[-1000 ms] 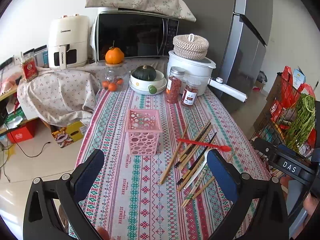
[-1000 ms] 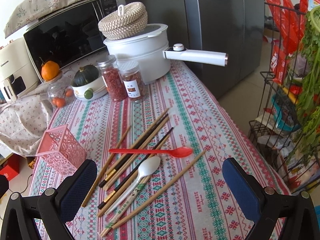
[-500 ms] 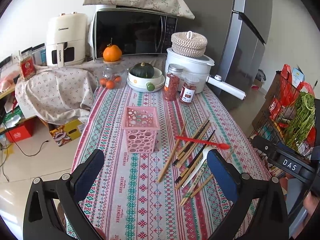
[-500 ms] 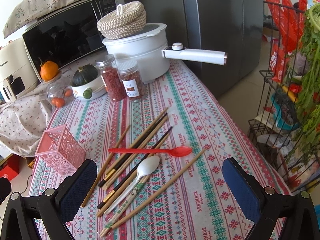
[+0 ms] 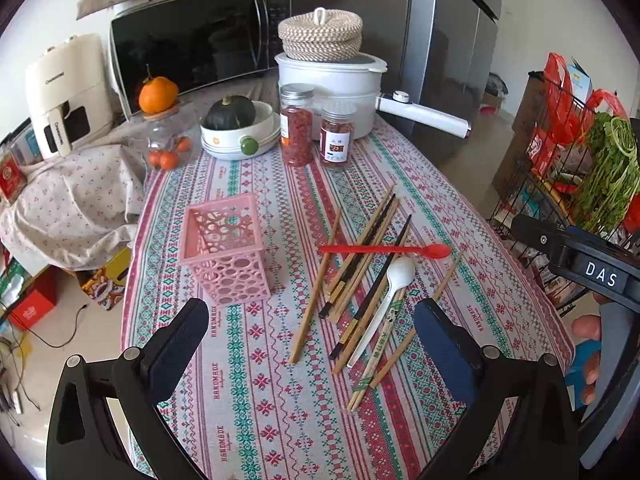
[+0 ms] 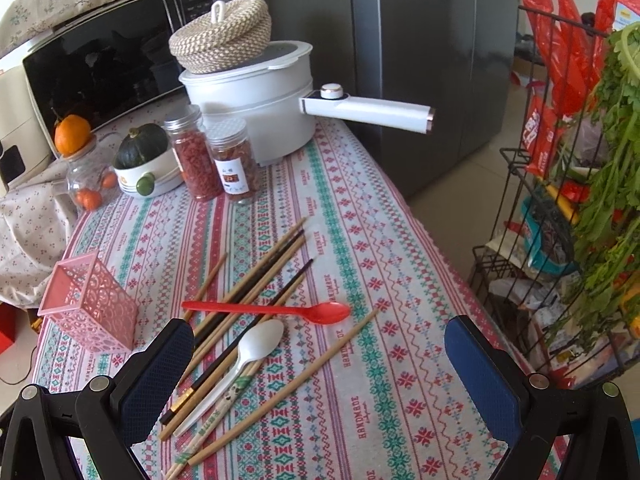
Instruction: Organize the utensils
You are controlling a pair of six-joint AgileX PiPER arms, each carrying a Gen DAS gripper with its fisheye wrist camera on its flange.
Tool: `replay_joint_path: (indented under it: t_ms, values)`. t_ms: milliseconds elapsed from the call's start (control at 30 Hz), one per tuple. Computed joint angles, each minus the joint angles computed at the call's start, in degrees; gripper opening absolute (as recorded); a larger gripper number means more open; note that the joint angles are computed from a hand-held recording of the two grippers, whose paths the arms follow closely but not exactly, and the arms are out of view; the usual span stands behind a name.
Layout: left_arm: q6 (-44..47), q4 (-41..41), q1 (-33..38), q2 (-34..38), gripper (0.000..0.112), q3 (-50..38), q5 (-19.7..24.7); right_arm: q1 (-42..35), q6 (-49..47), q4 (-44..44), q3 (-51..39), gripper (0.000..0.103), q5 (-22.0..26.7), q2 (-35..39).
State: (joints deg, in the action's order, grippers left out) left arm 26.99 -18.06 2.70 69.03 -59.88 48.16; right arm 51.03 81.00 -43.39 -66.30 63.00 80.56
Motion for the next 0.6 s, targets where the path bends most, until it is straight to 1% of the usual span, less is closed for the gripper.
replay_joint_path:
  t_ms: [100,200,300,433,500,533,600]
  values:
    - [-4.49,5.80,-5.08,3.67,0.103,-3.32,-0.69,-3.97,-2.47,3.11,0.67,0.103,-1.80,-0.52]
    - [-5.51,9.87,-9.31,8.69,0.103,-8.43,1.45,-7.94,-4.95,6.17,1.48,0.103,-3.62,-1.18]
    - [-10.52,15.37,-13.31,14.43,0.103,-14.09,3.41,-11.29,-6.93,8.83,2.16,0.103,-5.03,-1.69]
    - [-14.34,15.82,-15.16,24.38,0.103,-23.85,9.48,-15.25,-11.28,12.80,2.16,0.103,-5.92,-0.42]
    - [-15.46,15.74,-15.72,28.72,0.103,-27.88,11.08,-16.52,-13.40,14.79,2.00,0.103,-6.53,0.51]
    - [-16.10,15.78,-15.84,31.13,0.101,-30.17,12.16,-17.06,-14.36,15.67,1.82,0.103,-6.72,1.02]
    - [-16.95,15.03,-15.78,35.91,0.092,-34.81,14.78,-18.14,-15.97,17.18,1.31,0.103,-6.82,2.05]
